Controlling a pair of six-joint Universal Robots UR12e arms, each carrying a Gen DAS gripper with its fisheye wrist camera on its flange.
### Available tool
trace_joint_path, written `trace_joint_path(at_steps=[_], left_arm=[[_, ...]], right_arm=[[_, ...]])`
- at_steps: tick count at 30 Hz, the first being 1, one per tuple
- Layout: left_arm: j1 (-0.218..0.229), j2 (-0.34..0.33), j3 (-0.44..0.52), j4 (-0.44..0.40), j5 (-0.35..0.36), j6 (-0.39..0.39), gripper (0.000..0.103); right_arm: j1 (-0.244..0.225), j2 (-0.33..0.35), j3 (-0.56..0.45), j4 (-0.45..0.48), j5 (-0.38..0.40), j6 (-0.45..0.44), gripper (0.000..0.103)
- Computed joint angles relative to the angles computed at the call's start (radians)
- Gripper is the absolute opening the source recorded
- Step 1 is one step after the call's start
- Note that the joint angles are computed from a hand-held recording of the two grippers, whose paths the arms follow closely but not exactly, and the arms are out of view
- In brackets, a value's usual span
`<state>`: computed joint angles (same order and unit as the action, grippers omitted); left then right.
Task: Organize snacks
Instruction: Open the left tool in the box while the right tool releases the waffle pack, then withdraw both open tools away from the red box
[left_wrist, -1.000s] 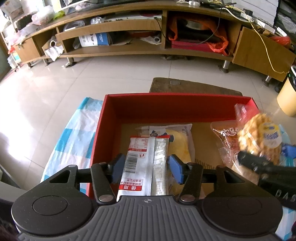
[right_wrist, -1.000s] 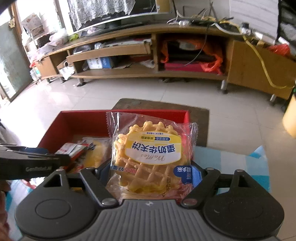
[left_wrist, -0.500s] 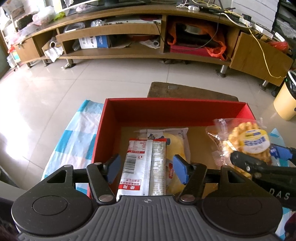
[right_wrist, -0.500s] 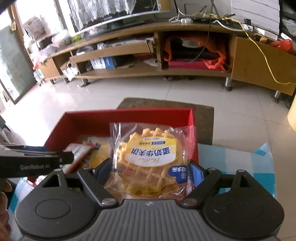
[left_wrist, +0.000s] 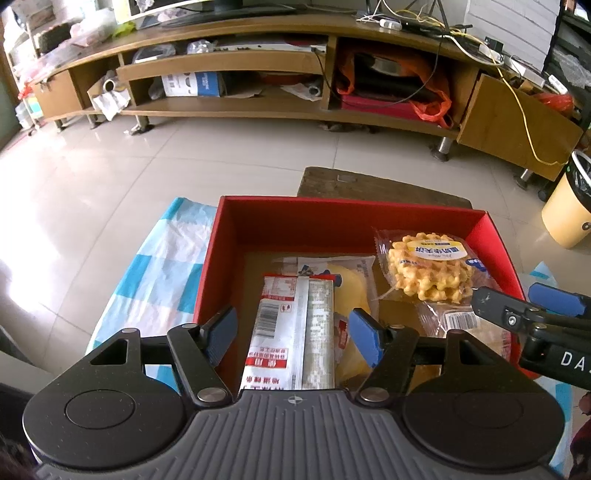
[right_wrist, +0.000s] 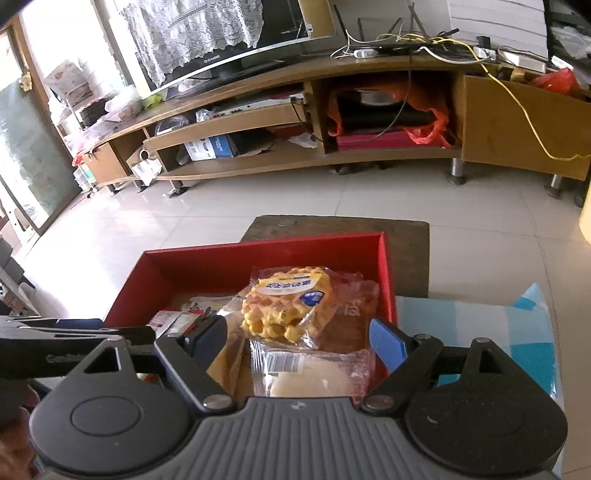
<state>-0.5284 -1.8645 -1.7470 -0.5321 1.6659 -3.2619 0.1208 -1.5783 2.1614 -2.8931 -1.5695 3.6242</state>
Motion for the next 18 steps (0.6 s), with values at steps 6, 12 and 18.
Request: trace_joint_path(at_steps=[6,12,18], left_arm=[[-0.001,0.030,-0.031,0.010,-0.008,0.010,0.075],[-0.001,0.056,-0.061,0.002,-0.024,0.007,0.075],[-0.002,0.085,-0.094,0.008,-0.031,0.019,0.075]], right_arm=[[0.014,-0.035,0.015,0.014,-0.002,-0.001,0.081],[0.034,-0.068,0.029,0.040,-0.007,-0.012,0.082],[0.046,-0.103,0.050,0.052,-0.003,-0.008,0.082]])
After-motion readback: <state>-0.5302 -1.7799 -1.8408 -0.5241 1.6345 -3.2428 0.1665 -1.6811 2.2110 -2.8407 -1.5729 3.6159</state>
